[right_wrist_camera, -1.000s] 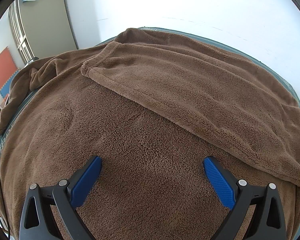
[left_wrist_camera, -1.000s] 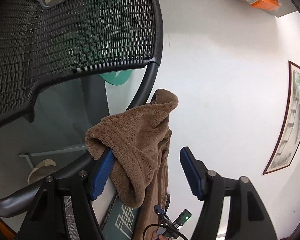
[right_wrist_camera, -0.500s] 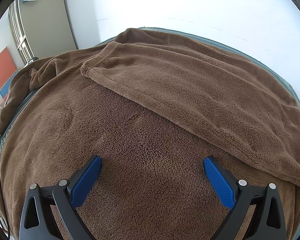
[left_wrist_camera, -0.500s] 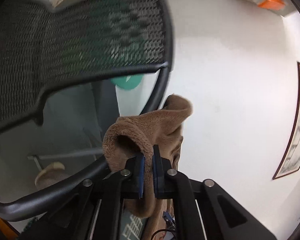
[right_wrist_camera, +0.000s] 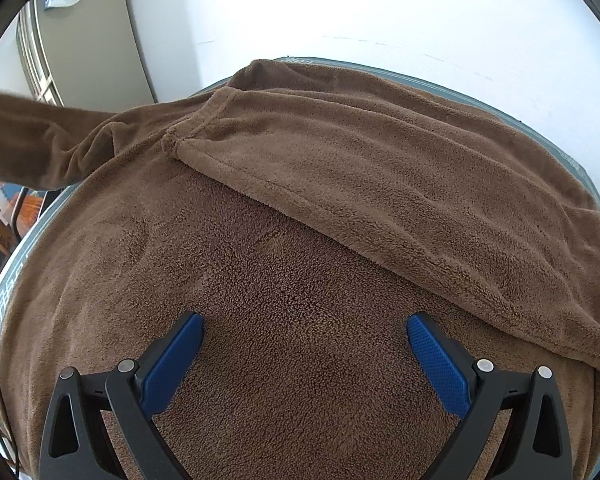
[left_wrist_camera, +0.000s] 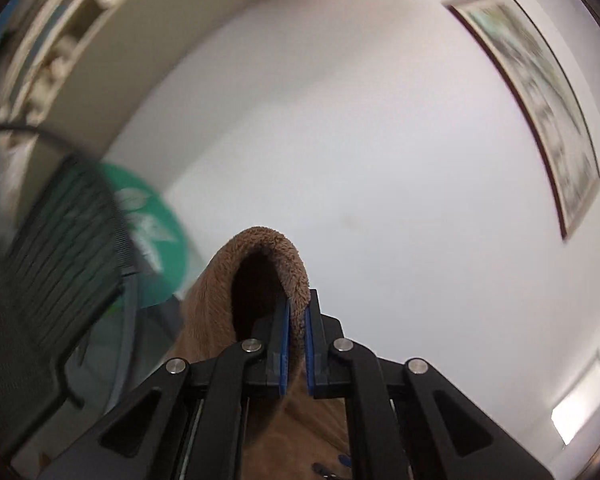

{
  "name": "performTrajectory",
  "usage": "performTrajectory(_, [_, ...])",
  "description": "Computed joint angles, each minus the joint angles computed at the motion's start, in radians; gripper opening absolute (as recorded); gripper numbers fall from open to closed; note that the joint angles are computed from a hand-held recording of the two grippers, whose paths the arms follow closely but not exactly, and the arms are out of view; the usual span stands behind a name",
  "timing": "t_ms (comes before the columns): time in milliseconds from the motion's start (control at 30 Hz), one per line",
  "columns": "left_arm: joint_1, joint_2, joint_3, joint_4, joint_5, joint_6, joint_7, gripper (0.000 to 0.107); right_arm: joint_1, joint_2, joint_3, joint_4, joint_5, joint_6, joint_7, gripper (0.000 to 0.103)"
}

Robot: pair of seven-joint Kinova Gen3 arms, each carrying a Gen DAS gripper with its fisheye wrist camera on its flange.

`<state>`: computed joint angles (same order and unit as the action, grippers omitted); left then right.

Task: Fold clothes
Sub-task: 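Carry the corner over the blanket and release it with the left gripper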

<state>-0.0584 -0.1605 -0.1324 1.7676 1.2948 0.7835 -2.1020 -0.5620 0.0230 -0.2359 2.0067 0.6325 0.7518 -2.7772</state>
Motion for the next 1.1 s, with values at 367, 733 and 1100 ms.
performTrajectory(367, [0.493,0.278,-0.014,-0.37,-0.284,0.01,0.219,0.007,0.179,-0.144,-0.048,0.17,0.011,-0.271,-0.161,0.103])
performTrajectory(733, [0.771,0.604,-0.095,-0.789,-0.728,0.389,0.542,0.059,0.55,-0.335,-0.258,0.31,0.143,-0.343,-0.589,0.103])
performTrajectory(1100, [0.379,0.485,0.317,-0.498,-0.706,0.16,0.546,0.078,0.287,-0.302,0.073,0.361,0.045,-0.672,-0.262,0.103])
